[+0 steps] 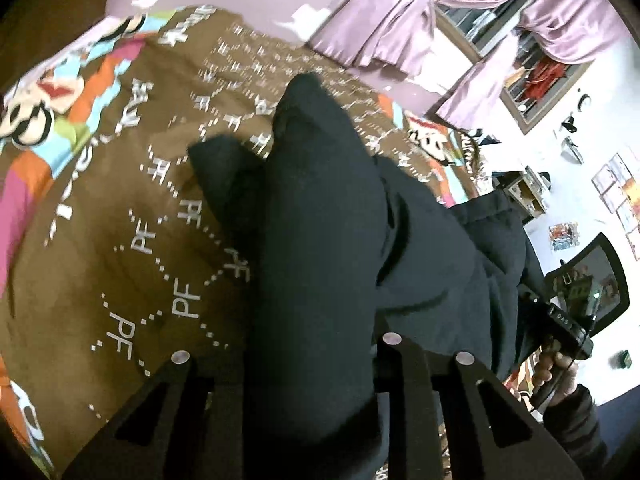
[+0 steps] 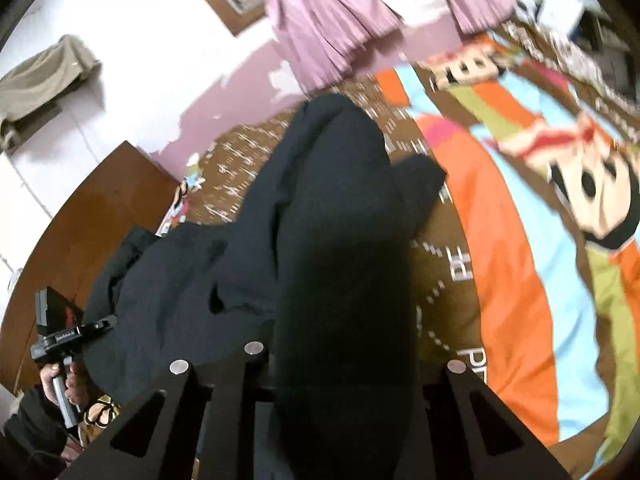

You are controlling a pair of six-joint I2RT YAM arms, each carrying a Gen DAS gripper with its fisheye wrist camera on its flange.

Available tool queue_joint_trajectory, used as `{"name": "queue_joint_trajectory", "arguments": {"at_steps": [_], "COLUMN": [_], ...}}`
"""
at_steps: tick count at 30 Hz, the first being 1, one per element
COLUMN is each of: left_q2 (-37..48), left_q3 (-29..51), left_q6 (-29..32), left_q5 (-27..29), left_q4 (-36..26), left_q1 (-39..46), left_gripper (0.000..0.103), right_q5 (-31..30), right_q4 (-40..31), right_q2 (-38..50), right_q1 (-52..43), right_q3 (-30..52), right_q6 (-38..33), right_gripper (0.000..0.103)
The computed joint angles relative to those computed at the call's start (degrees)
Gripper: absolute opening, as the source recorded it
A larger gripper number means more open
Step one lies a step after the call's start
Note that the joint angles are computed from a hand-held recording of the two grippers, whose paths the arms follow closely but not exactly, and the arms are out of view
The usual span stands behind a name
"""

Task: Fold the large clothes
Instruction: 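Lift the gathered black jacket edge and fold it over with both tools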

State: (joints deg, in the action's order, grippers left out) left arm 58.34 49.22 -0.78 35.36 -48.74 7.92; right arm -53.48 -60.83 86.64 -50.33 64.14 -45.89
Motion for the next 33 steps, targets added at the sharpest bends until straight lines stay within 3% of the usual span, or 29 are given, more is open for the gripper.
{"name": "queue_joint_trajectory", "arguments": {"at_steps": [6,12,17,21,26,28,31,33], "left_q2": [-2.9,-1.58,2.77,8.04,17.24,18.87,20.4,20.59], "left_q3": [5.63,8.06,8.21,4.28,-3.63,-7.26,-10.45,-10.6], "left_q6": [-3.13,-13.61,-19.25,-21.85,-23.85,-23.81,-23.2,-22.55], "left_q5": [2.2,-2.91,-6.95,-9.67,-13.43,-12.03,-8.59,-9.69], "left_q4": [-4.45,2.82,11.48,21.32,32.65,36.91,40.53,40.05], "left_q1": [-1.47,-11.91,-18.87,-23.28,-26.21,-24.62,-21.55,-21.59], "left_gripper": [0.018,0.018,0.018,0.018,0.018,0.019,0.025,0.035], "right_q5": [-3.78,-6.72,-8.09,-7.81,-2.28,-0.06,1.37,1.76], "right_q4": [-13.2,-17.62,-10.36,-0.13,14.23,18.51,20.95,21.25], "right_q2": [-3.43,-3.56,-2.25,0.49,6.59,9.09,13.56,14.83], "right_q1": [-5.45,-9.39,-10.04,-9.7,-8.79,-9.26,-10.34,-10.85], "right_q3": [7.44,14.56,17.3,15.08,7.78,5.64,4.93,5.3], "right_q6": [-8.7,-11.51,-5.77,1.67,7.25,8.32,7.69,7.23], "right_gripper": [0.017,0.017,0.017,0.017,0.017,0.018,0.027,0.031]}}
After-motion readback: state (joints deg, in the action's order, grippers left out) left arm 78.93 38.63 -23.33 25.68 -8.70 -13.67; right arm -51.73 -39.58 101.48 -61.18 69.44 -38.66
